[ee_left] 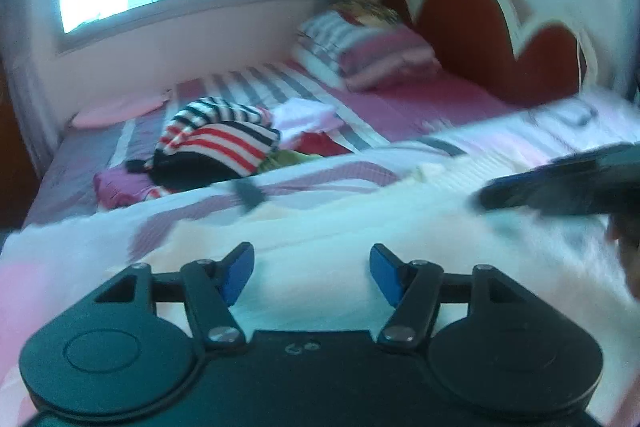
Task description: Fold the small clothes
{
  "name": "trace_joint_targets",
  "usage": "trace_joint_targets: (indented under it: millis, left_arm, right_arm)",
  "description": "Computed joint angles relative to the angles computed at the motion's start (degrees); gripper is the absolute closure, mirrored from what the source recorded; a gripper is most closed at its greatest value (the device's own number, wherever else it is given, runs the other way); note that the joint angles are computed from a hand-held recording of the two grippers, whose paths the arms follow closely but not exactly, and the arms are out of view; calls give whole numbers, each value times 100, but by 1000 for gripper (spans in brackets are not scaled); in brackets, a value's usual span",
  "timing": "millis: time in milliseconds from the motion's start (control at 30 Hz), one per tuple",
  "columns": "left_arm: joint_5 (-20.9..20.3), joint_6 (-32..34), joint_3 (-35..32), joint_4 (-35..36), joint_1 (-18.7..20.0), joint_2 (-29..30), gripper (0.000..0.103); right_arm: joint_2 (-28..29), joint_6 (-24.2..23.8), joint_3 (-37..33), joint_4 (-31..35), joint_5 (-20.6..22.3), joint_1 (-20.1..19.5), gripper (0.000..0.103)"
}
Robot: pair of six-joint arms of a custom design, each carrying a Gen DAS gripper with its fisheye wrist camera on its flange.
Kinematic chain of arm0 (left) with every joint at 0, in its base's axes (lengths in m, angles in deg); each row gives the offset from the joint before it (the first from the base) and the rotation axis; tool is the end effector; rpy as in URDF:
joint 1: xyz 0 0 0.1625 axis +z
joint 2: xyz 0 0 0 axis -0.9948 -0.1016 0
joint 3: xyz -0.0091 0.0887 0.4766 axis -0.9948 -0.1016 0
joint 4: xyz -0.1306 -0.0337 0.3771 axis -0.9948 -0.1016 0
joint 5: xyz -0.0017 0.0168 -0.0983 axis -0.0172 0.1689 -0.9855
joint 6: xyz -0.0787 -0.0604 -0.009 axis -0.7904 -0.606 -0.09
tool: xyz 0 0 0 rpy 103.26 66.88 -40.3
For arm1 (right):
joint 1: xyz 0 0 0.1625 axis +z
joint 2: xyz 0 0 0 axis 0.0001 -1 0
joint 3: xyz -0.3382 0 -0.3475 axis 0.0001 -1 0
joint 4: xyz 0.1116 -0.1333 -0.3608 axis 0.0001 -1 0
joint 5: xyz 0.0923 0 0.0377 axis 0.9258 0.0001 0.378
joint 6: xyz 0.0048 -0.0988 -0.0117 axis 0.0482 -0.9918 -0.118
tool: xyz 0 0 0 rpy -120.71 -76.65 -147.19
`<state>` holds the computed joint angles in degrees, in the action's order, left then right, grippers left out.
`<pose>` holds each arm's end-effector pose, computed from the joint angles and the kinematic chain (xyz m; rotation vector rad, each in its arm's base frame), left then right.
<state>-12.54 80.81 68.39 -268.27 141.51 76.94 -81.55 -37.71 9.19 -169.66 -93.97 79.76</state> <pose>-0.2793 -0.8144 -0.0990 0.7003 2.1712 -0.9665 -0.0131 -0.8550 0.2177 0.9167 -2.5511 0.8941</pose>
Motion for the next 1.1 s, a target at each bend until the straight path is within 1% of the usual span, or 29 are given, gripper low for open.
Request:
trace_joint_targets:
  millis: [33,67,100,133,167,200,233,267,300,333,367,433,467,500,567,633,667,700,733,767,800,833,867,900,933,967,1000,1033,1100]
  left_arm:
    - [-102,-67,-114,140,18,60,35]
    - [-198,-153,-121,217,52,71,34]
    - [-123,-171,-108,199,80,87,33]
    - [63,-123,-72,104,106,97,33]
    - [168,50,68,-180,136,65,32]
    - [198,241,338,-590,178,-33,28]
    - [341,325,494,-868,209,-83,25]
    - [376,270,685,-1009,252,-184,24]
    - [225,113,900,-1079,305,-321,24]
    - [240,68,953,-1143,306,-358,24]
    - [322,84,927,-1192,298,-347,24]
    - [468,-64,896,-1090,236,-361,32]
    - [502,-33,909,-1198,170,-353,32]
    - [443,4,975,-1329,107,-363,32]
    - [242,-149,1114,-1280,-41,-387,30]
    - [218,-196,1020,-1040,-148,-275,29]
    - [215,-325,968,-776,-183,-218,29]
    - [189,-518,923,-420,-188,-179,27]
    - [257,-674,869,-131,-184,-124,23]
    - [367,-718,797,-81,-189,-47,21]
    - [347,-800,836,-193,-185,-51,21]
    - [358,-997,894,-89,-193,-115,22]
    - [439,-1095,975,-66,-234,-181,30]
    - [491,-1022,1078,-258,-283,-217,36]
    - [461,-972,1184,-462,-314,-248,33]
    - [339,-1072,1348,-573,-336,-320,32]
    - [220,-1169,1483,-614,-346,-376,30]
    - [199,-1201,1532,-585,-362,-372,28]
    - [471,-1265,1423,-342,-380,-274,25]
  right_arm:
    - [49,-201,69,-28,-38,61,78]
    - [92,-353,153,-167,-42,98,78]
    - [118,-402,181,-213,-39,100,78]
    - [142,-395,178,-214,-70,89,78]
    - [144,-334,127,-194,-75,40,78]
    - [164,-193,46,-289,-123,-12,78]
    - [220,-44,-68,-559,-345,-56,78]
    - [293,10,-239,-721,-511,-100,79]
    - [310,139,-378,-762,-520,-177,79]
    - [306,277,-499,-580,-466,-225,79]
    - [290,343,-587,-374,-396,-253,78]
    - [225,450,-560,-319,-517,-191,78]
    - [128,482,-406,-353,-431,-176,78]
    - [44,457,-260,-381,-287,-158,78]
    - [-224,172,311,-502,28,-140,77]
    - [-409,-142,748,-411,205,-127,77]
    - [-441,-250,919,-437,182,-105,77]
    - [-419,-359,1021,-420,72,-76,77]
    - [-361,-468,1084,-497,-147,-48,76]
    - [-302,-569,1187,-814,-138,-68,76]
    - [-278,-523,1227,-912,-114,-82,75]
    - [-283,-274,1157,-790,-178,-59,75]
    - [-313,-62,1119,-686,-292,-15,75]
    - [-351,8,1133,-673,-321,7,75]
    - [-428,-53,1238,-720,-218,5,75]
    - [-523,-201,1402,-788,-114,-9,75]
    - [-547,-248,1434,-772,-157,13,75]
    - [-585,-284,1524,-757,-201,3,75]
    - [-573,-318,1614,-779,-292,-38,75]
